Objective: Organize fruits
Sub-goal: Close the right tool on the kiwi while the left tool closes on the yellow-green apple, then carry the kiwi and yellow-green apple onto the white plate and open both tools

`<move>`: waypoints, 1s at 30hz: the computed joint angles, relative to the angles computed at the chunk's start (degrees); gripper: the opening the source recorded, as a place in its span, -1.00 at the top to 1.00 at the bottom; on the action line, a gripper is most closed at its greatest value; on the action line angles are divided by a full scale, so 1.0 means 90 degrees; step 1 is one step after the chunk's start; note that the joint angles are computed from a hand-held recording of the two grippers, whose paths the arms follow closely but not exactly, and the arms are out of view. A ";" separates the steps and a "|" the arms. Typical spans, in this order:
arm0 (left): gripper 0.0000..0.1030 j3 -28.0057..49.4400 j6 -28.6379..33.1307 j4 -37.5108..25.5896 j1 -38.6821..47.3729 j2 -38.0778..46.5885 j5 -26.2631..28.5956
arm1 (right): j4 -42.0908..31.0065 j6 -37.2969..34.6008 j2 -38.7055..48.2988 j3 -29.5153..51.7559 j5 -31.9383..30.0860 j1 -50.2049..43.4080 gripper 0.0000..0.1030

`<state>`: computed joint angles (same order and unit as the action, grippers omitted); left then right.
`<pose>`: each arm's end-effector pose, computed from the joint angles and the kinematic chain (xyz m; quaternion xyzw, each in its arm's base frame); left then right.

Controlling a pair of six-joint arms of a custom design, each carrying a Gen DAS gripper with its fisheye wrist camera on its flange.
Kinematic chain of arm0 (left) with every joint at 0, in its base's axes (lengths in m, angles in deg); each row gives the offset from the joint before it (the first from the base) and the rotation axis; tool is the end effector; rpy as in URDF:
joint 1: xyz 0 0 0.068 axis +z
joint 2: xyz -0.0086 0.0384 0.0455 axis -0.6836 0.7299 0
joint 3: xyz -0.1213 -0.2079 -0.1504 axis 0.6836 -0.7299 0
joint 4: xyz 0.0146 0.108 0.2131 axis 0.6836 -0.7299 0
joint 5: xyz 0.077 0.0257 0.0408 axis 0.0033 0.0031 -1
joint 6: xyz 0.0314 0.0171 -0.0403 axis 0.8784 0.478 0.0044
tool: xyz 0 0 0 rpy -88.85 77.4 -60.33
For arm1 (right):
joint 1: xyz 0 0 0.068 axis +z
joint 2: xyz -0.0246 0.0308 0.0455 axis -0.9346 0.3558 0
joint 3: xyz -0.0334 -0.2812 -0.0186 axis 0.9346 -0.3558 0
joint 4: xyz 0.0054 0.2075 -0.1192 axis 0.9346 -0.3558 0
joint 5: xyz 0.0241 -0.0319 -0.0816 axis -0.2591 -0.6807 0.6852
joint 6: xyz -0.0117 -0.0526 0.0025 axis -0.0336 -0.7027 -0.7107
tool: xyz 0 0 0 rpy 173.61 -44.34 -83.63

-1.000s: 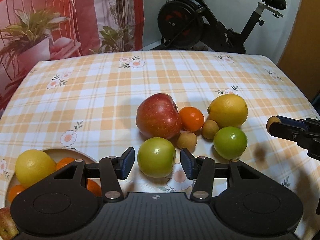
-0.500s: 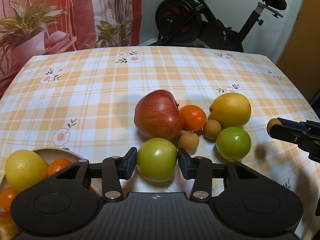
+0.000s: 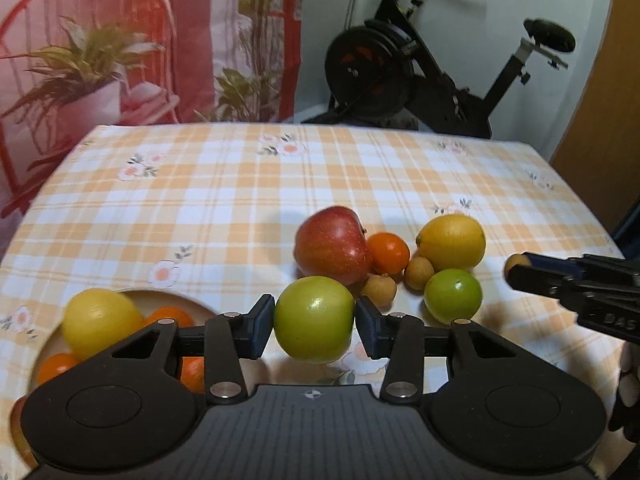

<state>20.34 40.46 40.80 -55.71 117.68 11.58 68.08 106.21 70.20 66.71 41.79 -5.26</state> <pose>0.2438 -0.0705 0.1885 0.3834 0.8523 -0.1772 0.3086 0.0841 0.1059 0.1465 0.2552 0.8401 0.0449 0.4765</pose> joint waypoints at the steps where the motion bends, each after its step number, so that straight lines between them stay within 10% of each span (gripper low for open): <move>1: 0.09 0.0001 0.0063 -0.0140 0.0169 -0.0129 0.0103 | 0.0169 -0.0272 -0.0002 0.0024 -0.0042 -0.0079 0.55; 15: 0.09 0.0496 0.1200 -0.1273 0.2213 -0.0337 0.0818 | 0.2557 -0.3411 0.1083 0.0821 -0.1282 -0.1200 0.55; 30: 0.09 0.1105 0.1626 -0.1409 0.2564 0.0721 0.0859 | 0.2896 -0.4722 0.2563 0.2197 -0.2477 -0.1647 0.55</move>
